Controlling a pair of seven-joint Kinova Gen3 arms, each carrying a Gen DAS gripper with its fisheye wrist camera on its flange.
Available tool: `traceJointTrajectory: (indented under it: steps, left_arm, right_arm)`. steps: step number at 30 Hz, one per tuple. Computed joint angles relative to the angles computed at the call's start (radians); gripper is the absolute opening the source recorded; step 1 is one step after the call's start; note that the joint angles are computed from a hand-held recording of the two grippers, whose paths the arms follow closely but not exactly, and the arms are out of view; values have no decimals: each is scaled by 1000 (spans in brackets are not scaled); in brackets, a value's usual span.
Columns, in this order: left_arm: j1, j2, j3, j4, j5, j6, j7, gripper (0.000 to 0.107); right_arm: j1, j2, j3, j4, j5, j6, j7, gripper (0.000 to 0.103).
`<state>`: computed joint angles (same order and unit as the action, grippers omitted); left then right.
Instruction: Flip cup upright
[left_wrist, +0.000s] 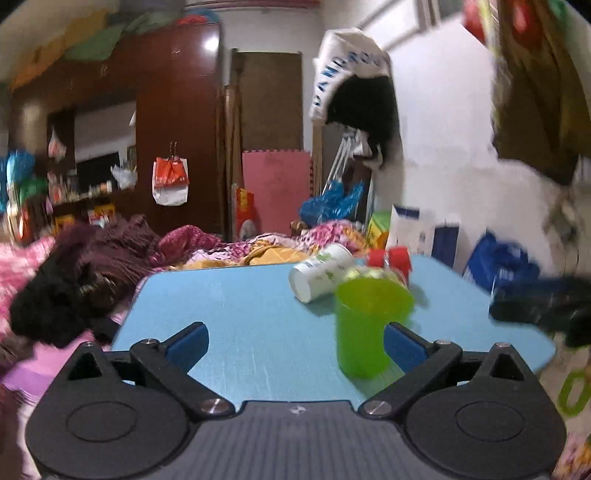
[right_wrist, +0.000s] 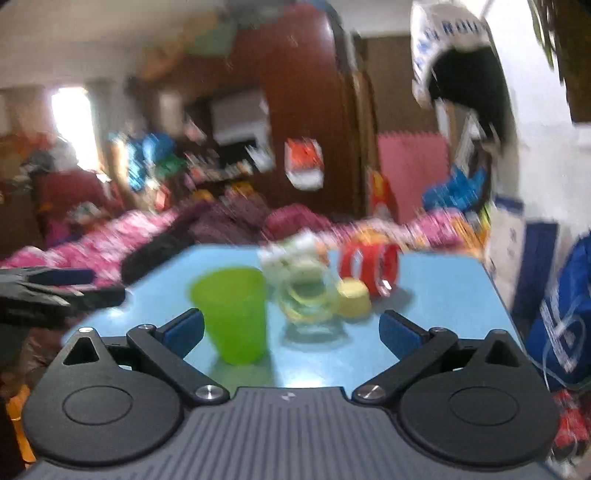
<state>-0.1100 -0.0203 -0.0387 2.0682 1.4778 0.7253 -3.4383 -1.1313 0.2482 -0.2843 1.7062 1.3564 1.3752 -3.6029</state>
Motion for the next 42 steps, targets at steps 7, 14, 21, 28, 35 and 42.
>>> traceJointTrajectory:
  steps: [7, 14, 21, 28, 35, 42]
  left_arm:
    - [9, -100, -27, 32, -102, 33, 106, 102]
    - [47, -43, 5, 3, -143, -59, 217, 102]
    - [71, -43, 16, 8, -165, -100, 237, 102]
    - [81, -53, 11, 6, -165, -96, 241, 102]
    - [84, -54, 14, 25, -122, -105, 183, 102]
    - [64, -43, 2, 58, -2, -59, 67, 102]
  right_arm:
    - [-41, -14, -36, -5, -23, 44, -48, 102]
    - [-46, 12, -4, -47, -96, 98, -18, 102]
    - [-55, 19, 4, -53, -108, 123, -9, 102]
    - [-38, 5, 4, -40, -108, 107, -11, 102]
    - [-39, -1, -9, -19, -98, 111, -41, 102]
    - [-47, 10, -8, -2, -73, 115, -69, 102]
